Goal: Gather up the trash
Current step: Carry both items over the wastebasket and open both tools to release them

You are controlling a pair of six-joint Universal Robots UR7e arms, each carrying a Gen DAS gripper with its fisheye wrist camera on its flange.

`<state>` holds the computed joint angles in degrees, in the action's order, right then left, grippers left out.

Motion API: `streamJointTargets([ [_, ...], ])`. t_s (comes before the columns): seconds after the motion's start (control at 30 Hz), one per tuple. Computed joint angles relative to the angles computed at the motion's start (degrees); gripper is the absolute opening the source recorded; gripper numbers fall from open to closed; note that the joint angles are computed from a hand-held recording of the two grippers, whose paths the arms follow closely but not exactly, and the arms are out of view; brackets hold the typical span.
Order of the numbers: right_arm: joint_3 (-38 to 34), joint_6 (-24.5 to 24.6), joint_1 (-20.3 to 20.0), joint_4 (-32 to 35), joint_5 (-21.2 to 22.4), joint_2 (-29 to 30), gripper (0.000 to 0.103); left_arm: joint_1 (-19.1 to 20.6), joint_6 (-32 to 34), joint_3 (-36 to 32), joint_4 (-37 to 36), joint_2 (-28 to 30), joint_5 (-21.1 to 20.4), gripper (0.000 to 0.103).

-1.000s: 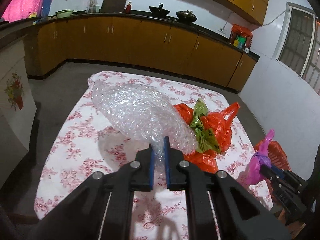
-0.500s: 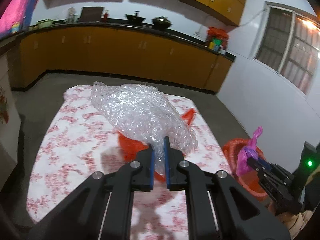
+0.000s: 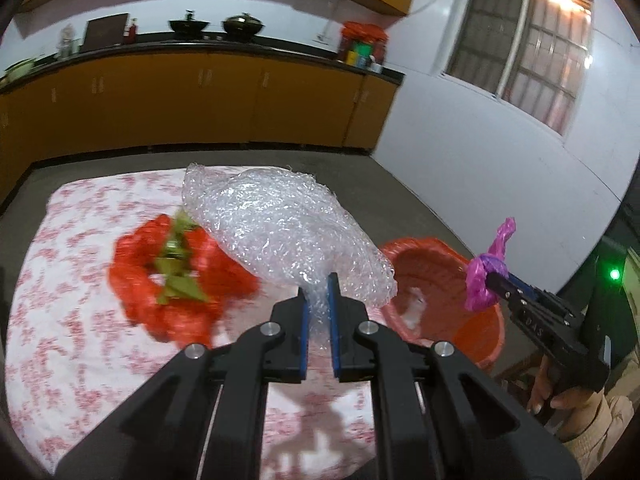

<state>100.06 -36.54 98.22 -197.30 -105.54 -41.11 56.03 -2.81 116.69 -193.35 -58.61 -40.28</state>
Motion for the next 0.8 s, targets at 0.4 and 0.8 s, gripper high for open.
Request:
streamJointTargets([
  [0.4, -0.15, 1.75, -2.95, -0.56, -1.0, -1.58, 0.024, 1.41, 1.18, -7.62, 4.98, 7.8, -7.68, 0.01],
  [0.8, -1.65, 3.95, -5.17, 1.49, -1.2, -2.02, 0.024, 2.95, 2.41, -15.55, 11.08, 15.01, -12.39, 0.01],
])
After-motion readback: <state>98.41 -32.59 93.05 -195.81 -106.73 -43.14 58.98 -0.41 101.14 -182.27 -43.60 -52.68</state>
